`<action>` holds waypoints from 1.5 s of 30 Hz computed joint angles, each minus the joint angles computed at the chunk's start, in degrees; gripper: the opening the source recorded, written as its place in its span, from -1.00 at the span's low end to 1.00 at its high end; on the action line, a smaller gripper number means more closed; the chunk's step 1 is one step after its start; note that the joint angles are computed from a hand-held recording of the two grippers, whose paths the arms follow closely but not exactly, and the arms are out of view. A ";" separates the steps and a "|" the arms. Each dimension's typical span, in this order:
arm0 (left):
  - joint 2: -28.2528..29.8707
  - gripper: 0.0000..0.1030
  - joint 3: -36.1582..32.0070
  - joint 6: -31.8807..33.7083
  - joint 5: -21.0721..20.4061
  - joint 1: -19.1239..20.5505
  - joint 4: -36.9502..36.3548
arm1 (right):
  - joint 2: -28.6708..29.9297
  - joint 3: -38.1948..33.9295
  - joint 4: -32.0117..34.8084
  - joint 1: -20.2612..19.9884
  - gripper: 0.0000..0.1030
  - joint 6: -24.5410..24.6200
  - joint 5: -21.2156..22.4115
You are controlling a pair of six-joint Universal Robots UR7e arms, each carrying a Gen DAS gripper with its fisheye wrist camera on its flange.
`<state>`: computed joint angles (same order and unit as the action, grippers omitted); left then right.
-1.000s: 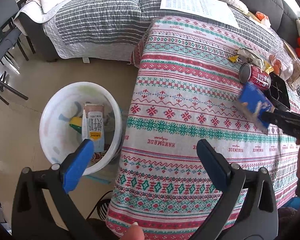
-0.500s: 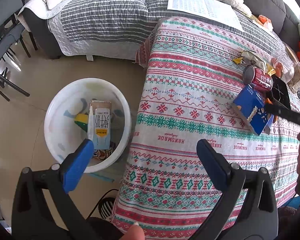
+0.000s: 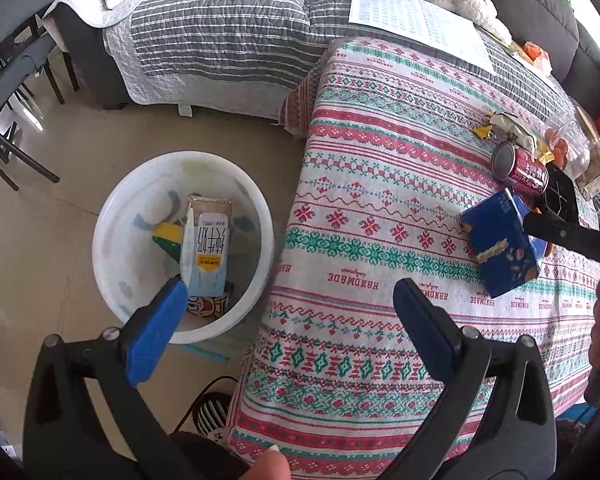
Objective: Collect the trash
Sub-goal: 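Lift the blue biscuit box with the right gripper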
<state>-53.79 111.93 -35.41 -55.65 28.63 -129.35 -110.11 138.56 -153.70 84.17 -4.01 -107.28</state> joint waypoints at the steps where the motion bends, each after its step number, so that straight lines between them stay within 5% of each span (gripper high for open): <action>1: -0.09 0.98 0.07 0.00 0.04 0.05 -0.01 | -0.21 0.00 0.55 0.17 -0.18 -0.26 1.01; 6: -0.76 0.98 0.41 -0.21 -0.10 0.26 -0.14 | 3.16 -0.16 -1.09 4.85 -0.18 0.07 -2.73; 15: -1.63 0.98 0.85 0.10 -0.02 0.66 -0.12 | 10.70 0.45 -11.06 12.83 -0.17 -1.16 -22.37; 18: -1.76 0.98 0.96 0.30 0.02 0.72 -0.38 | 10.99 -0.05 -7.02 11.77 -0.23 0.24 -22.63; 19: -1.76 0.98 0.95 0.34 -0.05 0.73 -0.37 | 11.35 -0.21 -6.07 11.59 -0.48 0.53 -22.89; 20: -1.74 0.98 0.95 0.39 -0.16 0.75 -0.43 | 12.18 -0.48 -5.07 11.83 -0.53 0.67 -24.04; 26: -2.24 0.98 1.30 0.94 -0.47 0.66 -0.92 | 10.39 -0.56 -8.43 15.72 -0.53 0.63 -24.37; 31: -2.42 0.98 1.33 0.90 -0.65 0.67 -0.35 | 5.14 -0.01 -7.46 16.43 -0.53 1.05 -19.85; 33: -2.50 0.98 1.50 0.94 -0.68 0.54 -0.37 | 3.75 0.06 -6.16 16.14 -0.43 1.82 -19.40; 36: -2.58 0.98 1.66 1.03 -0.64 0.41 -0.42 | 2.18 0.59 -5.26 15.53 0.01 3.25 -20.33; 45: -2.55 0.98 1.81 0.87 -0.68 0.30 -0.44 | 2.70 1.59 -3.10 14.87 0.01 3.78 -25.10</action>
<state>-56.35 113.74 -34.53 -56.32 28.93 -129.79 -107.41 140.16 -156.80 99.05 -0.23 -132.38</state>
